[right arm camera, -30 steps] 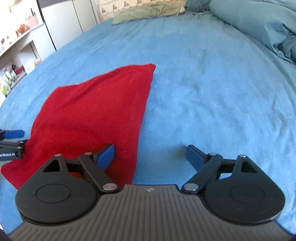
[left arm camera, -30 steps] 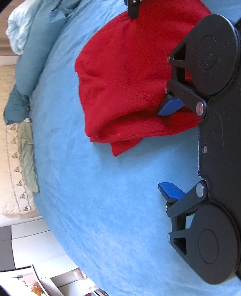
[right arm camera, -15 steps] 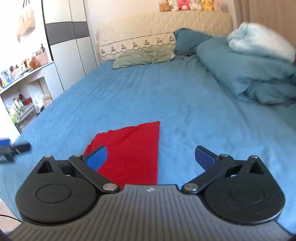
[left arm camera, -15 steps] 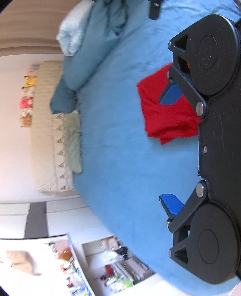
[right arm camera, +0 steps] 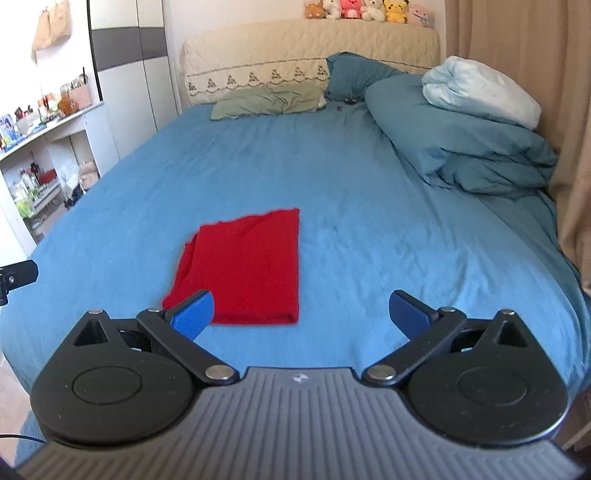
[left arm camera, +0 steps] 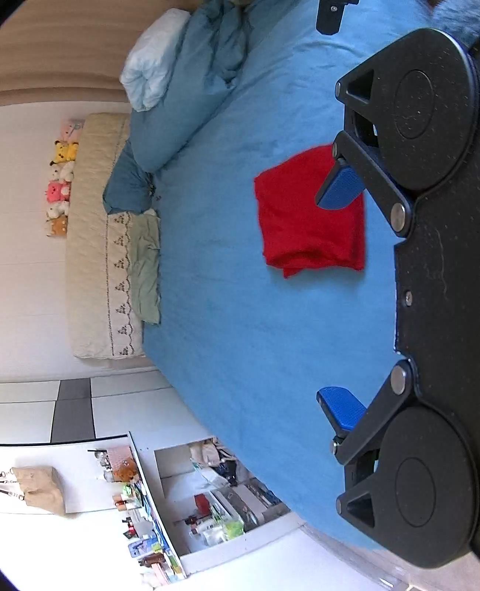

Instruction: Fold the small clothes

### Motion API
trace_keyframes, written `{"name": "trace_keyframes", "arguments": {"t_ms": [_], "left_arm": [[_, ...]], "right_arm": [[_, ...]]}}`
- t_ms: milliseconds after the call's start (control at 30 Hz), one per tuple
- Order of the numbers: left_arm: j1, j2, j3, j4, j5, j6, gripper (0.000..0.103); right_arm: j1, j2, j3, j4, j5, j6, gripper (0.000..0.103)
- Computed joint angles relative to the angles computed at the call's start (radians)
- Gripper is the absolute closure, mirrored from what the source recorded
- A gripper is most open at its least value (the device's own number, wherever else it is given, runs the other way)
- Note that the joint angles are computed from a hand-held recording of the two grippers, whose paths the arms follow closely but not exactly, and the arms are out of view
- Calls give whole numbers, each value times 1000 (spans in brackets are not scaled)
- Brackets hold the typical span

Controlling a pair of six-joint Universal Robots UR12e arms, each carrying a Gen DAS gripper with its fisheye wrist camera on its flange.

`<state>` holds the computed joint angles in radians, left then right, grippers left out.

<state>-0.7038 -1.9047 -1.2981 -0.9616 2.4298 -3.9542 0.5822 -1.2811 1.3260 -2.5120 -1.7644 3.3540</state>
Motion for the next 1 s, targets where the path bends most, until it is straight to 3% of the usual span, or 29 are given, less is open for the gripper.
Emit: {"name": "trace_keyframes", "arguments": {"t_ms": [300, 1000], "left_arm": [[-25, 12, -44, -32, -31, -21, 0], [-32, 11, -58, 11, -4, 12, 0]], "right_arm": [[24, -44, 79, 71, -6, 36, 0], [29, -36, 70, 91, -28, 29, 0]]}}
